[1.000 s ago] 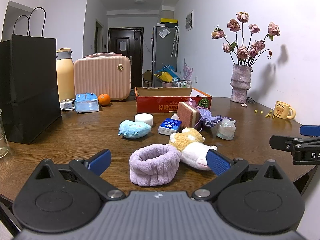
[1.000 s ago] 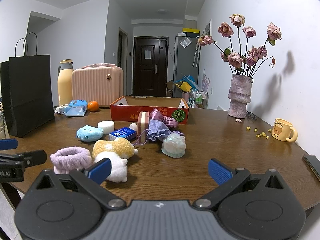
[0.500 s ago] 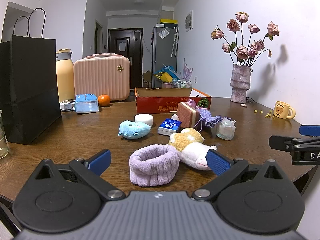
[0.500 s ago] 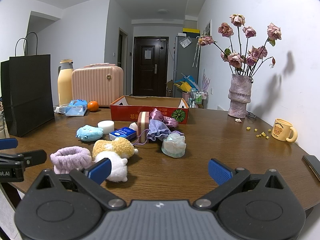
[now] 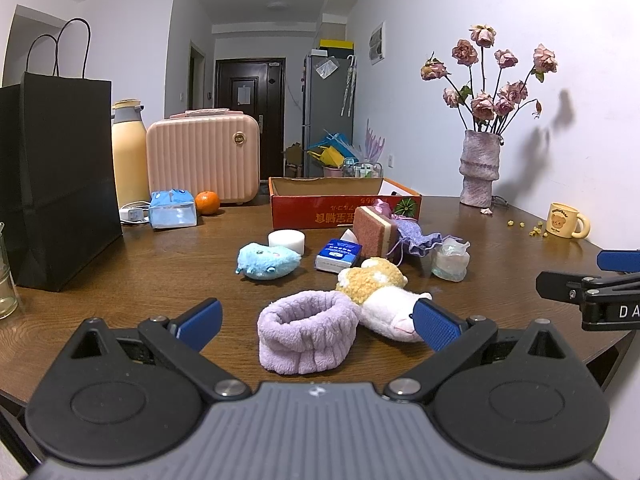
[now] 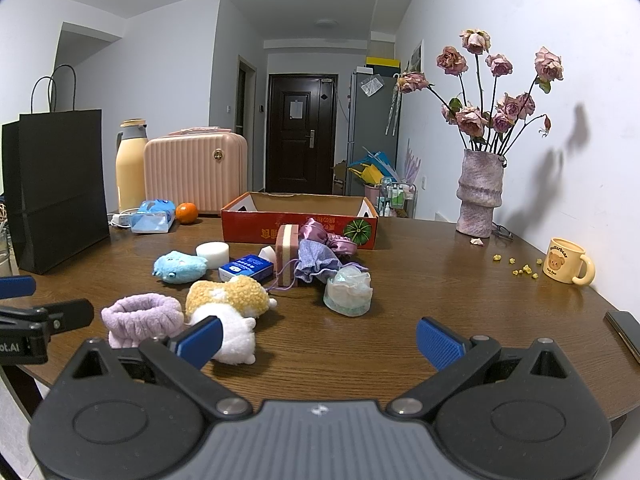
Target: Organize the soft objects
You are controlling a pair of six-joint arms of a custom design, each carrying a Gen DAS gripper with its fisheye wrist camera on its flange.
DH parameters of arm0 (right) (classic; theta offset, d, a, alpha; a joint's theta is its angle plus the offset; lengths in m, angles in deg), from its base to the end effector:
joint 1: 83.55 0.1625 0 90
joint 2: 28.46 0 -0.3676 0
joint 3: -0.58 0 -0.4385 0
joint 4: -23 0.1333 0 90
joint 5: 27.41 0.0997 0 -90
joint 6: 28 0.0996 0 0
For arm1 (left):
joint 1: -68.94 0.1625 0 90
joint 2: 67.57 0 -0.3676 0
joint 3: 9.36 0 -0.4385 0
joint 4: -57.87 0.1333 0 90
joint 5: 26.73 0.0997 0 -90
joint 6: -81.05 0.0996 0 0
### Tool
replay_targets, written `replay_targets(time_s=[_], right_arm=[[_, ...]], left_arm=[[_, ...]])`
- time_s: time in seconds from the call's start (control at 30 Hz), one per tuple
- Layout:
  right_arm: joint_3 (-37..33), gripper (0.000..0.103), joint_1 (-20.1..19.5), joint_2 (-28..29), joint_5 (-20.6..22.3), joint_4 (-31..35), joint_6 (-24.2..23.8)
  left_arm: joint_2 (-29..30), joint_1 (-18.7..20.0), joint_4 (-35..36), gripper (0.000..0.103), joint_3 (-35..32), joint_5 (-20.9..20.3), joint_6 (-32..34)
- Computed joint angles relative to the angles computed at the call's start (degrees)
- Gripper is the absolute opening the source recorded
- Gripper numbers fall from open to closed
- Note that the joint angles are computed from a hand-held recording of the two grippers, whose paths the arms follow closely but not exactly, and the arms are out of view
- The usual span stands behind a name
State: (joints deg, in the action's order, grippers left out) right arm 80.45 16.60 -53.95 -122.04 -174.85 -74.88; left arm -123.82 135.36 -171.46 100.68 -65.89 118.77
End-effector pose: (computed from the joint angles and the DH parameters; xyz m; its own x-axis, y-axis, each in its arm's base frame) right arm 0.2513 -0.6929 -0.0147 -0.6019 -0.5041 0.6194 -0.7962 0.3189 -0.5142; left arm -0.0206 -0.5734 0.2088 -0.6834 -0.3170 -0.6576 0.5679 0.3353 -0.7517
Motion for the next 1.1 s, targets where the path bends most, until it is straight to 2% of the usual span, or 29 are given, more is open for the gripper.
replay_targets(time_s=[0.8,1.1], right_arm=[[-0.18,0.103,-0.11,0.73,0.07,-0.24,-0.64],[-1.49,0.103,-0.08,1.33,-0.53,1.27,-0.58]], left_arm=[[0.25,-0.11,-0.2,0.103,-0.09,0.29,0.21],[0.65,0.63,1.79,0.103,-1.36,0.14,-0.28]])
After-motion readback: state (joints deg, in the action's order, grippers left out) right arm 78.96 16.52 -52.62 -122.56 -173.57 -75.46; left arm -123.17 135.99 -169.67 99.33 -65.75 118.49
